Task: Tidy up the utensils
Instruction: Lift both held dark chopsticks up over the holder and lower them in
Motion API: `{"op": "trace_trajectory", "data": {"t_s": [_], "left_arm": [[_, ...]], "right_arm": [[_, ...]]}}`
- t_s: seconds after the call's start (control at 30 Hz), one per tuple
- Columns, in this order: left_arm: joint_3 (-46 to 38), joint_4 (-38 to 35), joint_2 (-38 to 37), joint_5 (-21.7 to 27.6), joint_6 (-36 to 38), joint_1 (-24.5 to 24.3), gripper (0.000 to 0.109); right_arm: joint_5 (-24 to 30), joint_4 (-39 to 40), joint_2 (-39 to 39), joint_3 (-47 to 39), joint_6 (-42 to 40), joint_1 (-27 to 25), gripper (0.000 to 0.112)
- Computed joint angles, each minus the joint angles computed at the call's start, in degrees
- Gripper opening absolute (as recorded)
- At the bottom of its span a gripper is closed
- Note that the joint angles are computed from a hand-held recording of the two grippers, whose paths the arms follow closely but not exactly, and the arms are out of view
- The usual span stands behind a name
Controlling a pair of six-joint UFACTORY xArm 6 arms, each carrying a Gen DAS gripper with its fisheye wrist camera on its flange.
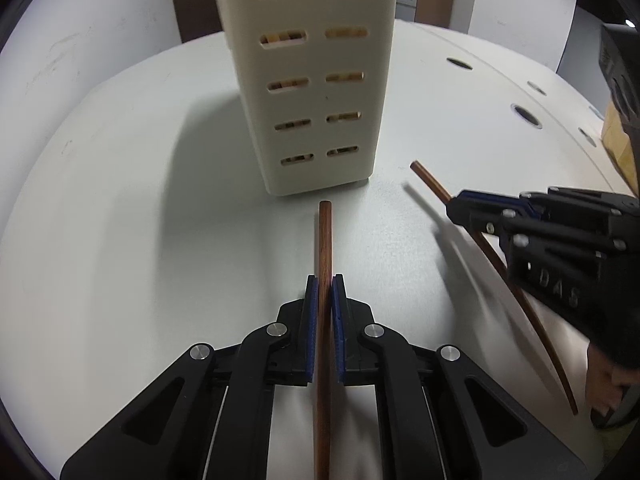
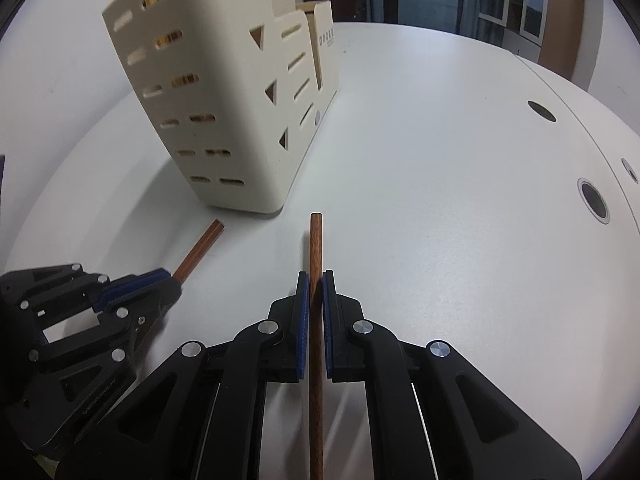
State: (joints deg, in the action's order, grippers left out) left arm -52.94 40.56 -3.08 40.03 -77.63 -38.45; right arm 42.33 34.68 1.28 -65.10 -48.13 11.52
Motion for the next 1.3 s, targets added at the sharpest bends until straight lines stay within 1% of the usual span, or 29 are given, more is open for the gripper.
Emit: {"op": "trace_trajectory", "data": {"t_s": [0.13, 0.2, 0.27, 0.33, 0.47, 0.5, 0.53, 0.6, 0.63, 0.7, 0.77, 0.83, 1.03, 1.1, 1.2, 1.3], "left_arm": [[2.18, 6.74, -4.69, -0.34, -6.66, -1.35, 0.006], [2.41, 12.22, -6.44, 1.69, -10.84, -3.04, 0.006], [2.81, 15.76, -7.41, 1.57, -13.47, -3.74, 0.006], [3.27, 18.21, -8.29, 1.22, -15.56, -4.04, 0.006], [4.11, 22.28, -10.23, 1.54, -19.07, -4.67, 0.006], [4.19, 23.71, -10.73, 2.23, -20.51, -5.03, 0.006], [2.64, 25.25, -9.17, 2.75, -22.24, -5.38, 0.006], [3.27, 28.69, -11.06, 5.76, -26.51, -6.81, 0.006], [4.49, 30.02, -12.85, 6.43, -27.89, -7.03, 0.006], [4.89, 33.44, -14.09, 8.29, -31.00, -7.86, 0.006], [4.64, 36.11, -14.70, 10.13, -32.66, -8.70, 0.006], [4.70, 37.96, -15.50, 11.01, -33.74, -9.21, 0.006], [1.94, 42.03, -14.32, 12.31, -33.93, -9.81, 0.006], [-0.24, 44.14, -13.06, 12.96, -33.37, -10.10, 0.006], [-0.44, 46.67, -13.82, 14.81, -33.44, -10.59, 0.006], [-1.19, 49.64, -14.34, 15.28, -34.27, -10.28, 0.006]], "right_arm": [[-1.39, 2.78, -2.14, 1.36, -1.55, -0.51, 0.007], [-2.25, 4.65, -3.02, 1.95, -2.35, -0.77, 0.007], [-3.62, 7.36, -4.24, 2.65, -3.84, -1.15, 0.007], [-5.40, 9.69, -5.63, 3.47, -5.57, -1.34, 0.007], [-5.90, 15.06, -8.00, 4.06, -9.18, -2.51, 0.007], [-6.20, 16.24, -8.51, 4.23, -10.01, -2.69, 0.007], [-6.63, 17.61, -9.01, 4.46, -10.94, -2.89, 0.007], [-7.44, 20.88, -10.04, 4.73, -13.16, -3.33, 0.007], [-7.76, 22.18, -10.48, 4.82, -13.89, -3.32, 0.007], [-7.70, 25.59, -11.54, 4.92, -15.94, -3.69, 0.007], [-7.75, 29.13, -12.70, 5.15, -17.92, -4.03, 0.007], [-7.99, 30.99, -13.90, 5.16, -19.33, -3.88, 0.007], [-8.26, 35.57, -14.41, 3.61, -22.91, -3.10, 0.007], [-8.01, 36.55, -14.50, 3.06, -24.09, -3.01, 0.007], [-7.73, 38.35, -15.16, 1.81, -25.13, -2.61, 0.007], [-7.38, 41.82, -15.36, 0.12, -27.75, -2.24, 0.007]]}}
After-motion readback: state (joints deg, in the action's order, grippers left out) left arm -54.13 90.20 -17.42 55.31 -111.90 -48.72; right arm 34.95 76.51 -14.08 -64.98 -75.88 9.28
